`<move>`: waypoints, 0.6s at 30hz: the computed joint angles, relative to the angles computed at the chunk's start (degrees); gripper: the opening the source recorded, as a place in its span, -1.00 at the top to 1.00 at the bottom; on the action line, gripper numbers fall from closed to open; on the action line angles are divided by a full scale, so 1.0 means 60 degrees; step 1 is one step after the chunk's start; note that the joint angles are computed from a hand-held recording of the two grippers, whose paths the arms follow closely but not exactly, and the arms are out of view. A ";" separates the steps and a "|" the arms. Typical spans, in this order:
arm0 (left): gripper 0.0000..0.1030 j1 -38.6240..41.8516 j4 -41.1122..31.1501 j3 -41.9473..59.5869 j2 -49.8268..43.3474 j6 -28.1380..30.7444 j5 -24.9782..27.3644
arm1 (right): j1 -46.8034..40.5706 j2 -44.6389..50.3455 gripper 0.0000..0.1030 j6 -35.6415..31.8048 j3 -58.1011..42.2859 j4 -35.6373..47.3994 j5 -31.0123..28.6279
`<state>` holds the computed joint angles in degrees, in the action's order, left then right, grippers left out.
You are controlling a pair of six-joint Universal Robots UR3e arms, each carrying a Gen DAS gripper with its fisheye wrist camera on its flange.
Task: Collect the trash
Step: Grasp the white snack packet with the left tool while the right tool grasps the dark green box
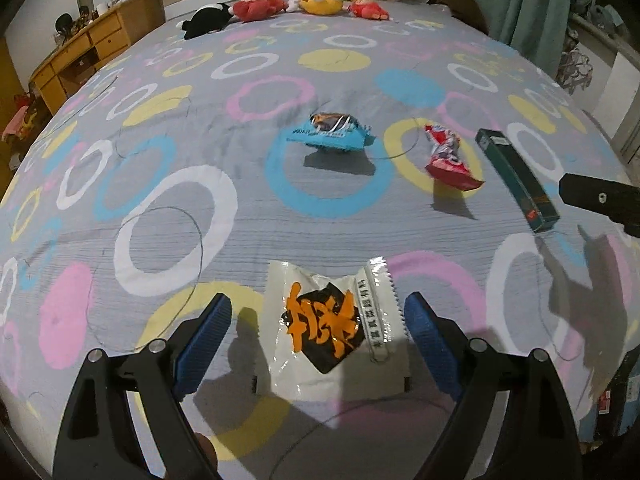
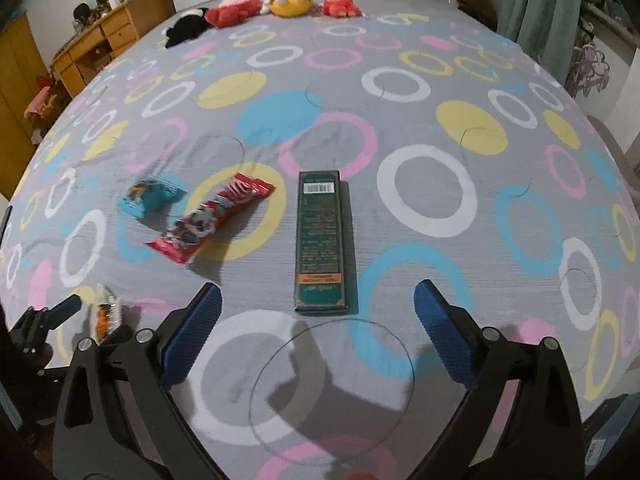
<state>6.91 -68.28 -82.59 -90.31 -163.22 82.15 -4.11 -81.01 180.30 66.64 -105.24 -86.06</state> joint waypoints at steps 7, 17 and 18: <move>-0.67 -0.0082 0.0125 0.0105 -0.0417 -0.0139 0.0213 | 0.0066 0.0908 -0.83 -0.0113 -0.0456 -0.0029 -0.0005; -0.81 -0.0188 0.0503 -0.0095 -0.0517 -0.0332 0.0383 | 0.0289 0.2550 -0.83 -0.0019 -0.1721 0.0316 -0.0293; -0.83 -0.0180 0.0522 -0.0094 -0.0541 -0.0338 0.0369 | 0.0318 0.2577 -0.87 -0.0009 -0.1681 0.0223 -0.0341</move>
<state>5.83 -65.15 -83.16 -93.56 -165.25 84.36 -2.20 -65.55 180.24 56.55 -103.90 -88.11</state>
